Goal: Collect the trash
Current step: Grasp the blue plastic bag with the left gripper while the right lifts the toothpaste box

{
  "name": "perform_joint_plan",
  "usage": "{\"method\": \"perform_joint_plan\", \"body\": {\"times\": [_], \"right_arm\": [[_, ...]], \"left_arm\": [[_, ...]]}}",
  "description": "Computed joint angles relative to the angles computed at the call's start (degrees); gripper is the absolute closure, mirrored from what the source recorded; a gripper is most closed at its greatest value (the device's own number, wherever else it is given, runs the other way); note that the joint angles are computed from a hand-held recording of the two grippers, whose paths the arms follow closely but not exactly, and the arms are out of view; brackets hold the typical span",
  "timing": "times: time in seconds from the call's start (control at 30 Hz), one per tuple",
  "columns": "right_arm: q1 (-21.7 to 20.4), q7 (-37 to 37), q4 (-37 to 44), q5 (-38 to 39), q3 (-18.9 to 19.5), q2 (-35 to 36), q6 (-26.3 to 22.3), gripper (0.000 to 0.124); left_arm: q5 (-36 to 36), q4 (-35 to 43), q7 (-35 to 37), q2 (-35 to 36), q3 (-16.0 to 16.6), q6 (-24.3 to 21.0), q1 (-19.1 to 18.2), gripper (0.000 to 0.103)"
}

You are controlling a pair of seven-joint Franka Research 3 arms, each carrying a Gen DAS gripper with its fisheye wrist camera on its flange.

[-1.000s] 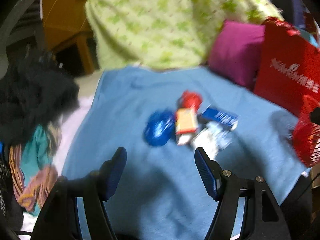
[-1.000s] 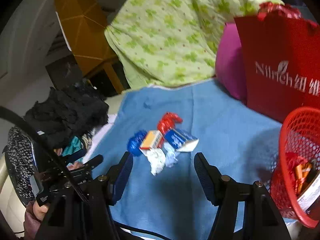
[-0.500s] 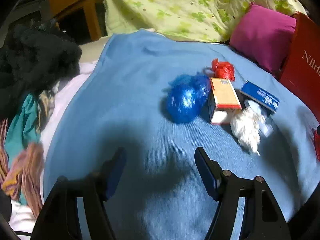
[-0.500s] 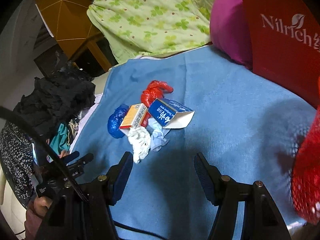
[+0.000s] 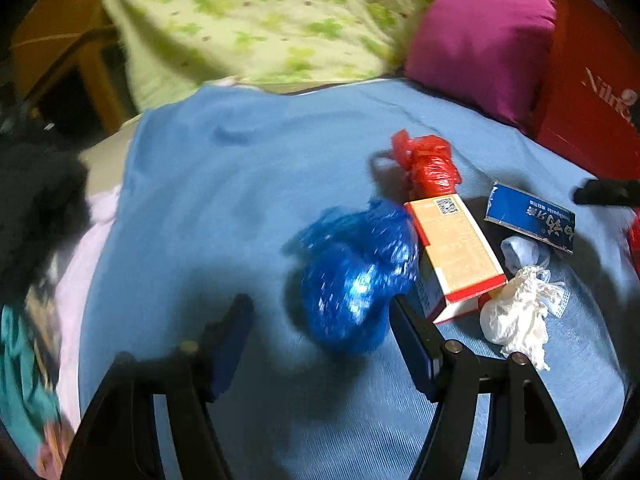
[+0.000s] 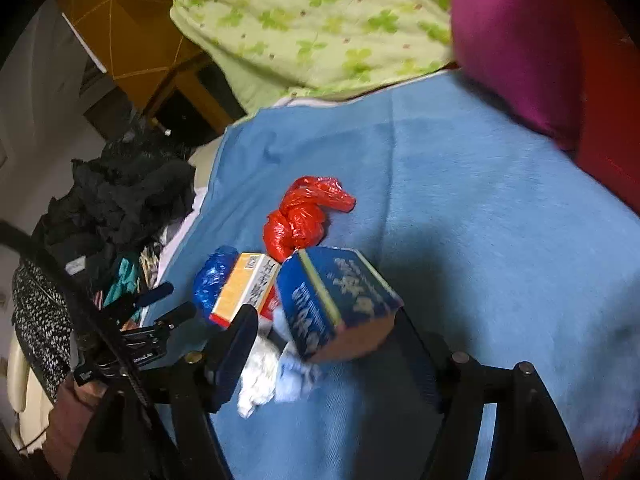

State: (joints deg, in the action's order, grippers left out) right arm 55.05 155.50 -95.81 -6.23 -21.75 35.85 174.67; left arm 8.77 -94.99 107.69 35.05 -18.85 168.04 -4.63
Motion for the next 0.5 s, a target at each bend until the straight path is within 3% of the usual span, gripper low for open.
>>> {"method": "perform_joint_plan", "body": {"times": [0.13,0.3,0.4,0.5], "right_arm": [[-9.4,-8.2,4.5,2.8,9.5,2.6,-0.2,0.048],[-17.0,-18.1,10.3,7.7,18.8,6.5,-4.7,0.045],[-19.0,-22.4,11.3,10.8,22.5,7.8,-3.4,0.045],[-16.1,-22.1,12.9,12.0,19.8,8.7,-3.9,0.045]], "left_arm": [[-2.1,5.4,8.7,4.5,-6.2,-4.4,3.9,0.032],[-4.4,11.1,13.0,8.0,-5.1,-8.3,2.0,0.032],[-6.3,13.7,14.9,9.7,-5.0,-9.9,1.5,0.032],[-7.4,15.5,15.5,10.8,-4.1,-10.9,0.6,0.032]]}}
